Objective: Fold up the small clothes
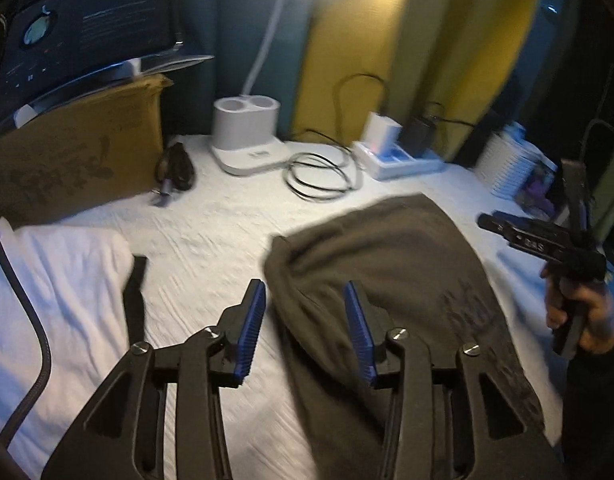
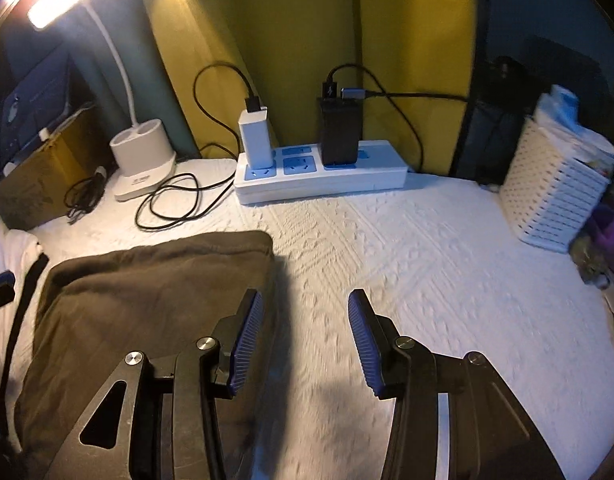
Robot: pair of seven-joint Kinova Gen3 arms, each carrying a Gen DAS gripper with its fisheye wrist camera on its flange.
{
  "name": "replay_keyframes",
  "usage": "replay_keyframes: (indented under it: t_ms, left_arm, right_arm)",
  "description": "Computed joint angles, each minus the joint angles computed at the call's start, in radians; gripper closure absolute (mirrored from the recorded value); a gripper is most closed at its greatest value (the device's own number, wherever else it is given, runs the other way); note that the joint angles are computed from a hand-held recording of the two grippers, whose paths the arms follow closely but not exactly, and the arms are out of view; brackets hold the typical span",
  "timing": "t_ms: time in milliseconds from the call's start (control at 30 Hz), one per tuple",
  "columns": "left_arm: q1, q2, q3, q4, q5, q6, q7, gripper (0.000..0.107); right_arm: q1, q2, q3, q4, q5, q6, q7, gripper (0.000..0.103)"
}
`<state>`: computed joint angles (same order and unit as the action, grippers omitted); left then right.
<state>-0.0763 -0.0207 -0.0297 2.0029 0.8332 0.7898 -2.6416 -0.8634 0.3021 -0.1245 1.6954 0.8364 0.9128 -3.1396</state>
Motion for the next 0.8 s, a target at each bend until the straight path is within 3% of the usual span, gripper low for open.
replay_keyframes:
  t_ms: [233, 367, 600, 800]
  left_arm:
    - [0.009, -0.058, -0.021, 0.088, 0.003, 0.073, -0.056, 0.060]
    - [0.022, -0.067, -0.015, 0.114, -0.040, 0.091, -0.017, 0.054]
    - [0.088, -0.117, 0.022, 0.154, -0.154, 0.000, 0.102, 0.053]
    - [0.137, -0.132, 0.036, 0.177, -0.237, -0.054, 0.195, 0.052]
  right_arm:
    - [-0.093, -0.026, -0.042, 0.034, 0.037, 0.100, -0.162, 0.056]
    - [-0.157, -0.031, -0.074, 0.063, 0.075, 0.157, -0.289, 0.056]
    - [-0.260, -0.006, -0.123, 0.076, 0.102, 0.296, -0.460, 0.056]
    - [-0.310, 0.017, -0.140, 0.063, 0.102, 0.339, -0.525, 0.056]
